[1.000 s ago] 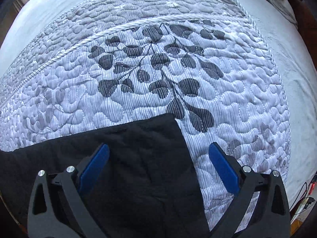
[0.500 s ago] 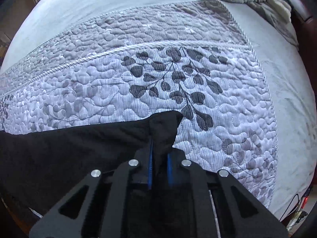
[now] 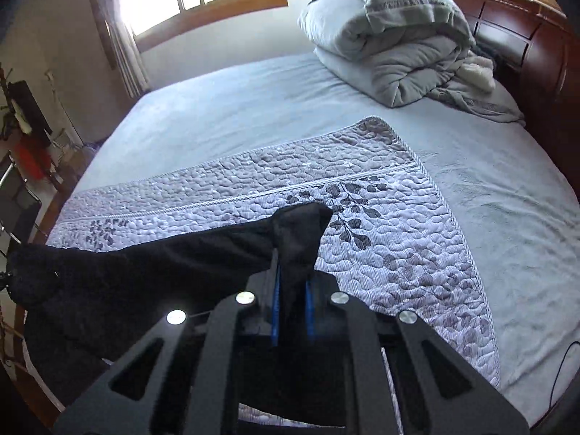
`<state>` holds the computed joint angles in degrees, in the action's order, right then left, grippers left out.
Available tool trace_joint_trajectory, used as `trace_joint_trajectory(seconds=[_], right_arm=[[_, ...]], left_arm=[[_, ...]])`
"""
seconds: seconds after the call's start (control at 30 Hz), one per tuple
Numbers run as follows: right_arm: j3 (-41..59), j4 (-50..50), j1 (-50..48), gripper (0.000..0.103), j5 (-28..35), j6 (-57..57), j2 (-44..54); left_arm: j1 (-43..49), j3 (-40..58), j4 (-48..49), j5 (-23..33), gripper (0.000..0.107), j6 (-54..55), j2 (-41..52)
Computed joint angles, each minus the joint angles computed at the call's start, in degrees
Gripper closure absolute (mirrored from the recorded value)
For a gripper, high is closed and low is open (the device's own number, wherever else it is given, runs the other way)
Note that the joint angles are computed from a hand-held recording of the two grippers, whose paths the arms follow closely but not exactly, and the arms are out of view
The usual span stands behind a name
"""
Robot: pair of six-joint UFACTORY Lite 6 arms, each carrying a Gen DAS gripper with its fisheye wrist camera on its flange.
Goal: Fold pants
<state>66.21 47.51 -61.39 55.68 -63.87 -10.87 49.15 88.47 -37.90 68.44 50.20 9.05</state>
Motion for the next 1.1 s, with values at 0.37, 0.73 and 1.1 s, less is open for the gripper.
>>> trace_joint_trajectory(seconds=[0.37,0.73,1.1], right_arm=[[-15.6,2.3,-44.9,0.094,27.8,-30.5,-5.3],[-21.5,-14.3,-69.5,0.094,26.9,-49.5,4.0],[-22.1,-21.8,-77.6,0.034,19.7,-53.2,10.9]], left_arm=[[31.7,-12.0,-8.8,19.7,0.094,26.8,-2.4],[49.6,-16.7,-1.6,23.6,0.084,44.0,4.5],[60.3,-9.4,4.3,23.1,0.02,41.4,10.2]])
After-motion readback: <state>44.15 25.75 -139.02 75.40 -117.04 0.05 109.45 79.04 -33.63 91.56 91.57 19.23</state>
